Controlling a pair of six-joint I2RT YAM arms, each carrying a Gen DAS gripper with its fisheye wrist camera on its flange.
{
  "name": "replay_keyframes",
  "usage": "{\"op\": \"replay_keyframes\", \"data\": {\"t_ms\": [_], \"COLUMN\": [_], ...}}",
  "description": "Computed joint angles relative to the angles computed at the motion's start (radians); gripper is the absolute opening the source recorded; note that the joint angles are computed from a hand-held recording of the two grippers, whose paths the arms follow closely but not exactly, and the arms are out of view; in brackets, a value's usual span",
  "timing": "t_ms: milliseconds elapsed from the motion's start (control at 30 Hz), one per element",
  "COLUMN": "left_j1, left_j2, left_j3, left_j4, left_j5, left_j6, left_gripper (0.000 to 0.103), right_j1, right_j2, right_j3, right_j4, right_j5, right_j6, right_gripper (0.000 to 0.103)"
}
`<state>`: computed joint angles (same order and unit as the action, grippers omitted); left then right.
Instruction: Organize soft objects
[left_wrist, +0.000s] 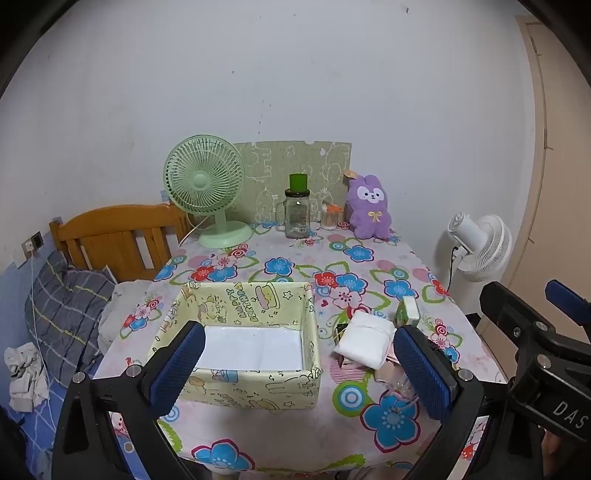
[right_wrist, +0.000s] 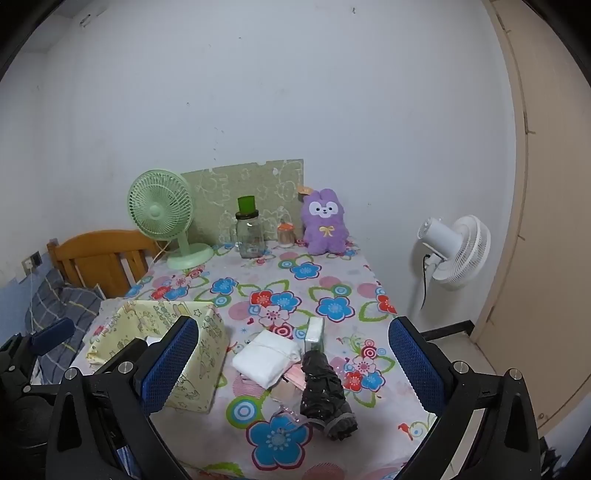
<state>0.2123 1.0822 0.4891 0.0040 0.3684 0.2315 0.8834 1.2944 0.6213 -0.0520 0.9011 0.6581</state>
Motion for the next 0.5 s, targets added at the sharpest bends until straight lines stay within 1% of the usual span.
{"op": "replay_keyframes", "data": {"t_ms": [100, 167, 500], "left_j1": [0.011, -0.004, -0.001], "left_j2": [0.007, 0.002, 0.003], "left_j3": [0.004, -0.005, -0.006], "left_j4": [0.001, 0.012, 0.015], "left_j5": [0.013, -0.004, 0.000], "left_j6": [0.005, -0.005, -0.003], "left_gripper": [0.103, 0.103, 0.103], "right_j1": [0.003, 0.001, 0.009], "right_j2": [0.004, 0.002, 0.004], "right_j3": [0.002, 0.001, 0.007], "right_j4": [-0.003, 0.000, -0.014], "right_j5": [0.008, 0.003, 0.006], "right_j6": [0.002, 0.002, 0.012], "right_gripper": [0.103, 0.103, 0.103]}}
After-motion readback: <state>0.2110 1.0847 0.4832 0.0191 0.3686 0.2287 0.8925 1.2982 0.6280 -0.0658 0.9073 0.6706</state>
